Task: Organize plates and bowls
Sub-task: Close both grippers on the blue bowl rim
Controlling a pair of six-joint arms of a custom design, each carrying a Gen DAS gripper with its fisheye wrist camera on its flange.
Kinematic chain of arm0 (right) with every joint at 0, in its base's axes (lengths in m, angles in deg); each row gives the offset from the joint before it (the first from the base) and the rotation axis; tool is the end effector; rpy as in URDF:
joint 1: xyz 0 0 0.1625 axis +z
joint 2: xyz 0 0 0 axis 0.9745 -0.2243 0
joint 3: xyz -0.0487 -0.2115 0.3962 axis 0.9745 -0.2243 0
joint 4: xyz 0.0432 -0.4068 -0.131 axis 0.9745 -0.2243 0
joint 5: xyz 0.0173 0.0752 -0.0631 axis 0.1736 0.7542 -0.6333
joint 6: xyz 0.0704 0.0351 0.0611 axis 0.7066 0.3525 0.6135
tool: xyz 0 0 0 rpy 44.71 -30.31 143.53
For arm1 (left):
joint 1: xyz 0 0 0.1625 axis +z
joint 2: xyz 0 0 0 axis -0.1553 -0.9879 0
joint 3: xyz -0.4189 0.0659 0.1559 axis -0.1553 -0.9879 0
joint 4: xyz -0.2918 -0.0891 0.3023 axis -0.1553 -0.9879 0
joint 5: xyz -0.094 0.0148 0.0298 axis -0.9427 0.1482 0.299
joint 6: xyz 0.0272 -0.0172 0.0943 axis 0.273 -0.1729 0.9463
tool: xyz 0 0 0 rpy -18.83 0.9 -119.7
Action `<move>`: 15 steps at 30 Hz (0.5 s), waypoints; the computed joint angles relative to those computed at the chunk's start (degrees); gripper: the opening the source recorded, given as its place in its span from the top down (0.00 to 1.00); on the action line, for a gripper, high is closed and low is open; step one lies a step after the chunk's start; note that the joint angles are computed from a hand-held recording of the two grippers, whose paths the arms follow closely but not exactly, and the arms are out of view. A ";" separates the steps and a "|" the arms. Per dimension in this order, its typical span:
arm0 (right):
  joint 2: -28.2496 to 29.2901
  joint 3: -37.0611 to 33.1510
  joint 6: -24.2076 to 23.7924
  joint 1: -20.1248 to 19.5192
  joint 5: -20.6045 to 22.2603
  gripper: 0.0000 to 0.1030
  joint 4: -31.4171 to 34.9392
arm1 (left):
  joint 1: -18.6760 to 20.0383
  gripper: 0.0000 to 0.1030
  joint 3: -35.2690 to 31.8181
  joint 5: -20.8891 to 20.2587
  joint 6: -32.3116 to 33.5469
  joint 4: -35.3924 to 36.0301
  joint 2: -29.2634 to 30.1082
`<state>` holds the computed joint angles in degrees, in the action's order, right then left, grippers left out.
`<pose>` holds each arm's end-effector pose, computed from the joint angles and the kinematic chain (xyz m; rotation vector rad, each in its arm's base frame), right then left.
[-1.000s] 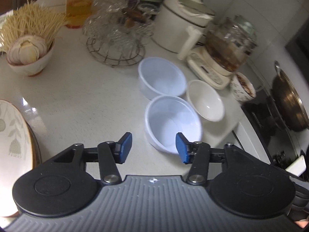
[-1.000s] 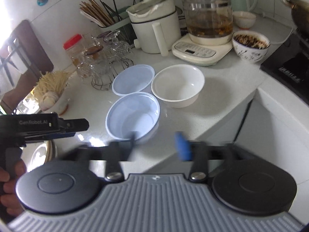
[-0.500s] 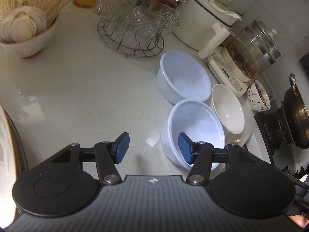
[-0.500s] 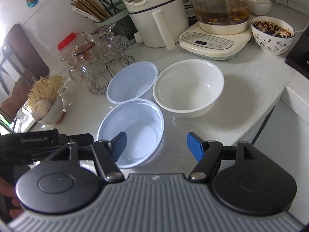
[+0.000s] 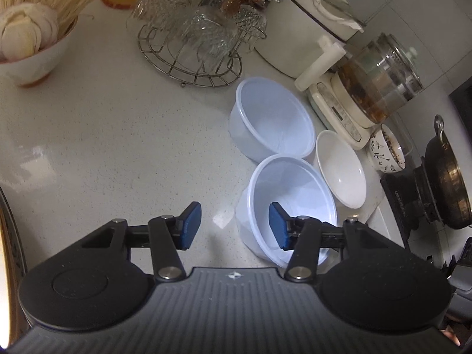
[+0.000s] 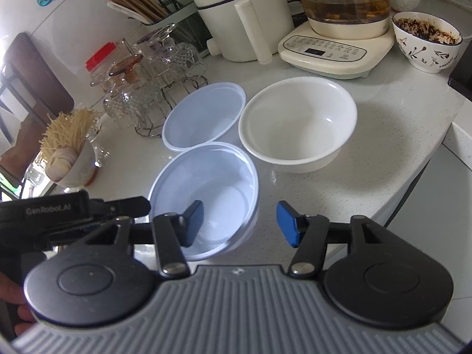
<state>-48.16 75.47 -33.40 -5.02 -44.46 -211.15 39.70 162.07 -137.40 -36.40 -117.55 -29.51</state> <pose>0.0310 -0.2976 0.2906 0.2180 -2.5846 0.8711 -0.2739 -0.3851 0.0233 0.0620 2.7439 -0.7660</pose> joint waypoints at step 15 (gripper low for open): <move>-1.42 -1.24 -2.19 0.09 -0.09 0.83 5.87 | -0.05 0.79 -1.23 -0.28 -0.93 2.17 0.39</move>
<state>-49.58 74.24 -35.59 -4.93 -44.55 -205.28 39.65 160.84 -137.68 -37.33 -115.38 -29.12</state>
